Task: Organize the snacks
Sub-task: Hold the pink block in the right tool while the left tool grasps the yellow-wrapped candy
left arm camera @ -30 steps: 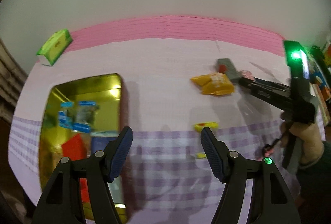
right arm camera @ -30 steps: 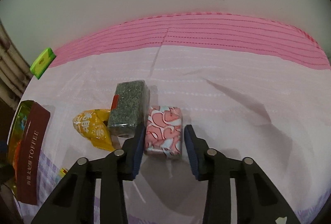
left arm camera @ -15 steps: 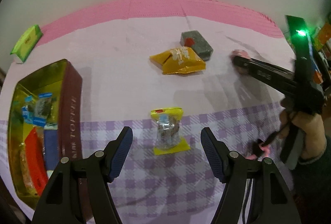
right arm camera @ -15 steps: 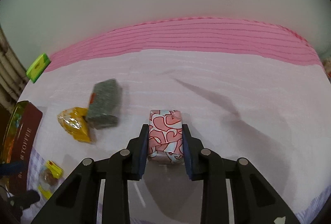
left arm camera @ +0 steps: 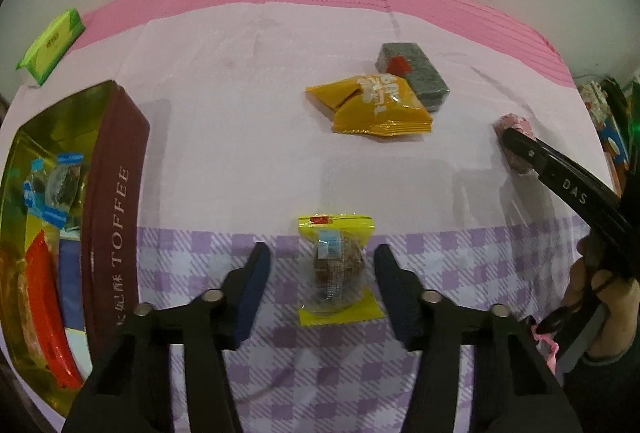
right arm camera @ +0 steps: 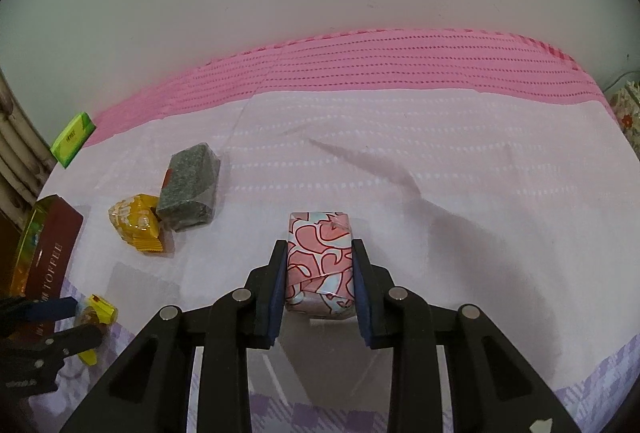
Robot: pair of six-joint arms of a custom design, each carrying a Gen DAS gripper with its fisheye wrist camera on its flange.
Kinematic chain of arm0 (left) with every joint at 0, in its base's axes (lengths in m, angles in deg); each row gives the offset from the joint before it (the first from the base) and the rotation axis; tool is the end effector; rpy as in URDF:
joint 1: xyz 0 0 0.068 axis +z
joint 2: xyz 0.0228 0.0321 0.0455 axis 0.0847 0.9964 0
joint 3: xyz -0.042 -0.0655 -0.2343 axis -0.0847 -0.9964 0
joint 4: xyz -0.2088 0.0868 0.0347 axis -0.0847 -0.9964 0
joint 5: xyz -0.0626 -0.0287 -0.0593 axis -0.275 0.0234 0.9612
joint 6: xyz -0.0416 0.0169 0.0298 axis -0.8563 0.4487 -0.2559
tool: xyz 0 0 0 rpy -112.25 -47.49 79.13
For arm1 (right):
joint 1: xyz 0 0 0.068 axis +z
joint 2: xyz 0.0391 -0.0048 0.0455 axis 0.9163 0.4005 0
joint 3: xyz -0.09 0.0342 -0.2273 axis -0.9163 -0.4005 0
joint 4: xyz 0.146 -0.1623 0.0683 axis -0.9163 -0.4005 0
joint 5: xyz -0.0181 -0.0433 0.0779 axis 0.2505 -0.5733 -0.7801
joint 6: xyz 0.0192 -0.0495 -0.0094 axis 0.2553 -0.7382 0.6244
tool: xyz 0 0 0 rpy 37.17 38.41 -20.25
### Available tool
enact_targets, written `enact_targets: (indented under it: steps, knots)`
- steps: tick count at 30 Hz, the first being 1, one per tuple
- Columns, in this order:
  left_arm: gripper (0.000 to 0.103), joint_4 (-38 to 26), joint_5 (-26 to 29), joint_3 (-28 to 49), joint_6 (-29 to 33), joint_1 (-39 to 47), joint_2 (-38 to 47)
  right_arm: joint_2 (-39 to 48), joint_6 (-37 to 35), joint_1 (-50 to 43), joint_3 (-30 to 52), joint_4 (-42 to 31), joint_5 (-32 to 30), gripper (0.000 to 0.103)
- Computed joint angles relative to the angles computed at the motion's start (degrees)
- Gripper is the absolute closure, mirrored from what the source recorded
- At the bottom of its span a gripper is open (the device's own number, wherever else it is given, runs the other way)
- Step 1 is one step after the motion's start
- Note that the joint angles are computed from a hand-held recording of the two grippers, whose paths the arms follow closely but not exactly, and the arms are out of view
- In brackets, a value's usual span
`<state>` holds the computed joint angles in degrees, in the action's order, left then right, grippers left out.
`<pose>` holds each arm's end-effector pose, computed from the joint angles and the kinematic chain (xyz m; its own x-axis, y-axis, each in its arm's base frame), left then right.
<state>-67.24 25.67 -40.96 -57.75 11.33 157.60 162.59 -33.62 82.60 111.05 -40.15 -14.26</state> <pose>0.1943 0.0197 0.1398 -0.8966 -0.2985 -0.3271 -0.2714 0.9541 -0.1267 0.2520 0.0801 0.1438 -0.7722 -0.2092 -0.6000 -0.3704 0.9154 0.1575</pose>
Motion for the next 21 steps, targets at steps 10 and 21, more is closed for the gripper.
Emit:
enact_targets:
  steps: [10, 21]
  knots:
    - [0.071, 2.47, -1.47, 0.3, -1.6, -0.75, 2.75, -0.6, -0.58, -0.64, -1.51, 1.7, -0.54, 0.075]
    - [0.077, 1.96, -4.09, -2.28, -0.13, -0.42, -1.62, -1.78, -0.51, 3.07, -3.34, 3.82, 5.58, 0.075]
